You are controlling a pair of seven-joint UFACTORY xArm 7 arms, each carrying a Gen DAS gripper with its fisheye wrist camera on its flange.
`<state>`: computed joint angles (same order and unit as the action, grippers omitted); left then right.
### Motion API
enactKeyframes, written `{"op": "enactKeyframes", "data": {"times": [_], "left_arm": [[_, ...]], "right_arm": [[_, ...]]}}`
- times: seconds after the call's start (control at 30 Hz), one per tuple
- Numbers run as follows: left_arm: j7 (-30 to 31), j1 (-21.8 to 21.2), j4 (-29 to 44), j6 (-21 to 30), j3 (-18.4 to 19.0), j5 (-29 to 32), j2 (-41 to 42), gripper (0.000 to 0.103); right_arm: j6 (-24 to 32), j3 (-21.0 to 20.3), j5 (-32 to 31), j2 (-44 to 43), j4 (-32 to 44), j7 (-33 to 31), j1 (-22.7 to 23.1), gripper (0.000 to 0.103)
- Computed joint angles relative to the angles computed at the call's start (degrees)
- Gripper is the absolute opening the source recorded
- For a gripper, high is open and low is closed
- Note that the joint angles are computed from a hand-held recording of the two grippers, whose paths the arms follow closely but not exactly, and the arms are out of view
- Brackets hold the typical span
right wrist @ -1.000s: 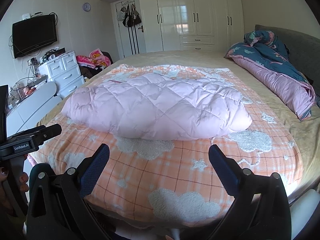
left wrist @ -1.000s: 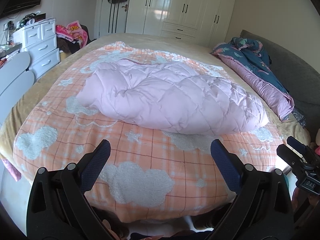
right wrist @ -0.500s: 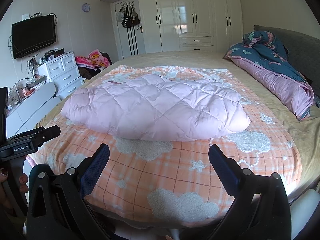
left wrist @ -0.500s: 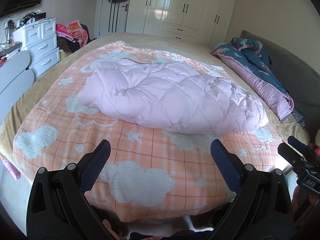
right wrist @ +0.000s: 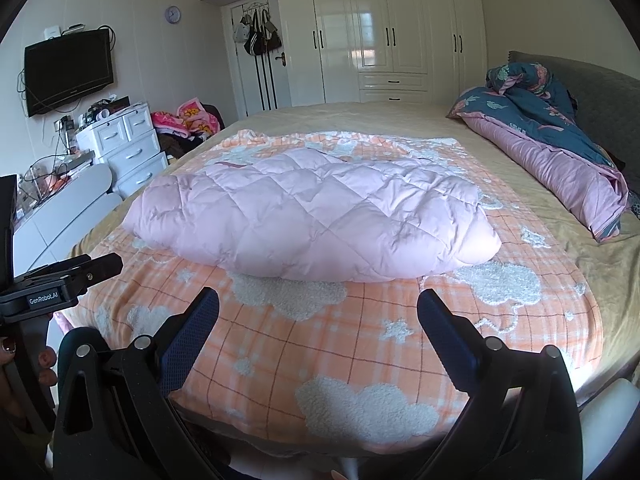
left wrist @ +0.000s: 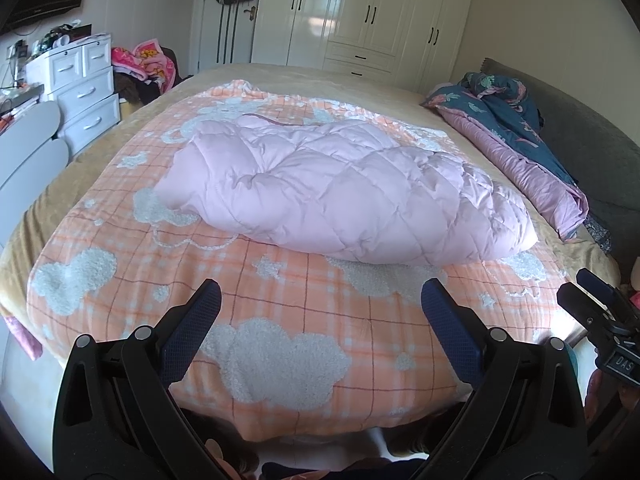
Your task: Fold large clothes
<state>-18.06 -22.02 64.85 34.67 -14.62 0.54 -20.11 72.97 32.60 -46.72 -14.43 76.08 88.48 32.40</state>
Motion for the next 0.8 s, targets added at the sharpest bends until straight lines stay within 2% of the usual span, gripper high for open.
{"op": "enactKeyframes", "data": {"times": [0.8], "left_arm": [[0.0,0.0,-0.2,0.5,0.0,0.3,-0.4,0.094]], "right_arm": [[0.9,0.0,-0.4,0.4,0.6,0.1,0.4,0.099]]}}
